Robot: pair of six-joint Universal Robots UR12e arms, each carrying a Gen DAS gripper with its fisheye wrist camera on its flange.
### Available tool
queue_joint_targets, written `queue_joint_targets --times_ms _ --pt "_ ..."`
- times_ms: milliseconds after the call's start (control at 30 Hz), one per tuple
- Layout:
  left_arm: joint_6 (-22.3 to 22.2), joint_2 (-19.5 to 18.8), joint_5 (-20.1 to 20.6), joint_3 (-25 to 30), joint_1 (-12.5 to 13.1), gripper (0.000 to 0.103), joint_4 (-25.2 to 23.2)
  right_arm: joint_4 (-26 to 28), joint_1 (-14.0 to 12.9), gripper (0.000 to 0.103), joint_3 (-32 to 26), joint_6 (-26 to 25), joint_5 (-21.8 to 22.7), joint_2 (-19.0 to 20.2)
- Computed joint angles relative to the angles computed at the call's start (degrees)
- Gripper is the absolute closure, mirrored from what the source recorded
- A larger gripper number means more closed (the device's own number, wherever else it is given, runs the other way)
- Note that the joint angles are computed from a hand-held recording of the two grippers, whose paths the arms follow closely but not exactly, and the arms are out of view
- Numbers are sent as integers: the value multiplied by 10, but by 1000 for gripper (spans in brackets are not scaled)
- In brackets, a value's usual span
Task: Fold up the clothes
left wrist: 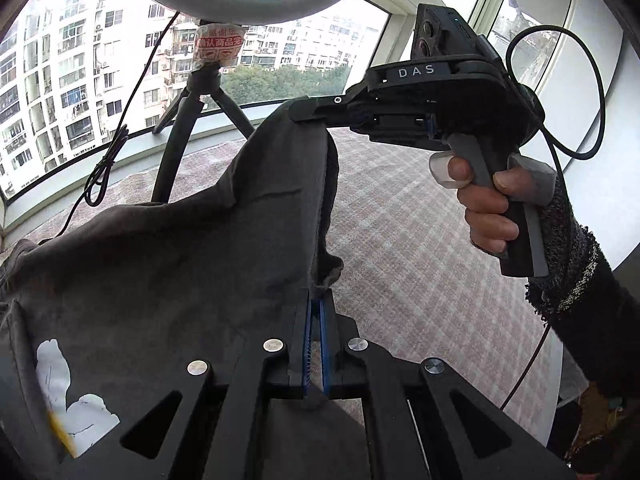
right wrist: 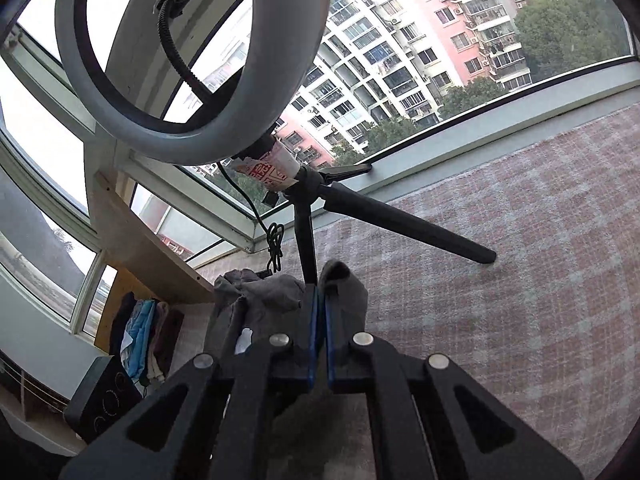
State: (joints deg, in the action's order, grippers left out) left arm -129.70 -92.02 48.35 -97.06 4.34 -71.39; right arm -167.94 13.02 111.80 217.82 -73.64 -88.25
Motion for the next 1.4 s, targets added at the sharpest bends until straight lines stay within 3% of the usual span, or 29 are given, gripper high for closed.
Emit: queue_joint_targets --times_ms 67,167,200,267,300,333,400,433,500,567,633,700,800,933,967,1000,1033,1267,1400 --pt "-3 2 27 -2 12 101 -17 21 24 99 -34 -31 -2 22" --pt "-7 5 70 -6 27 97 -36 76 40 96 -96 -82 68 74" --pt "-6 7 86 -9 29 94 -38 121 45 93 -123 -109 94 93" --pt "2 12 100 -11 38 86 -38 202 63 84 -163 -139 89 117" --pt "6 14 105 -12 42 81 -37 206 65 80 -163 -140 86 116" --pt "10 17 111 -13 47 79 -36 187 65 78 -148 -132 78 106" --pt "16 16 116 -9 55 75 -34 136 62 63 -108 -108 51 80" --pt "19 10 117 -1 56 72 -33 137 62 61 -91 -105 26 63" --pt "20 -7 122 16 53 63 -28 158 64 61 -57 -96 -16 30" --pt "-9 -33 141 36 39 63 -11 176 68 61 -25 -81 -46 3" --pt "-31 -61 146 64 28 63 -22 181 74 61 -2 -62 -55 -11" --pt "-57 -80 164 77 16 62 5 185 82 61 11 -48 -65 -16" --pt "-69 -105 186 97 0 60 10 185 86 61 21 -40 -67 -17" --pt "-48 -115 178 106 -7 62 -8 177 88 61 24 -43 -70 -15" --pt "-41 -114 173 104 -7 72 -6 176 88 61 24 -48 -73 -14" --pt "-36 -113 169 103 -8 92 -5 179 90 61 21 -55 -78 -12" --pt "-35 -112 172 104 -9 100 -7 185 92 61 17 -62 -84 -9" --pt "-29 -112 173 124 -2 102 9 224 108 61 -9 -117 -95 18" --pt "-49 -125 203 138 -6 99 30 216 122 61 -22 -138 -137 34"
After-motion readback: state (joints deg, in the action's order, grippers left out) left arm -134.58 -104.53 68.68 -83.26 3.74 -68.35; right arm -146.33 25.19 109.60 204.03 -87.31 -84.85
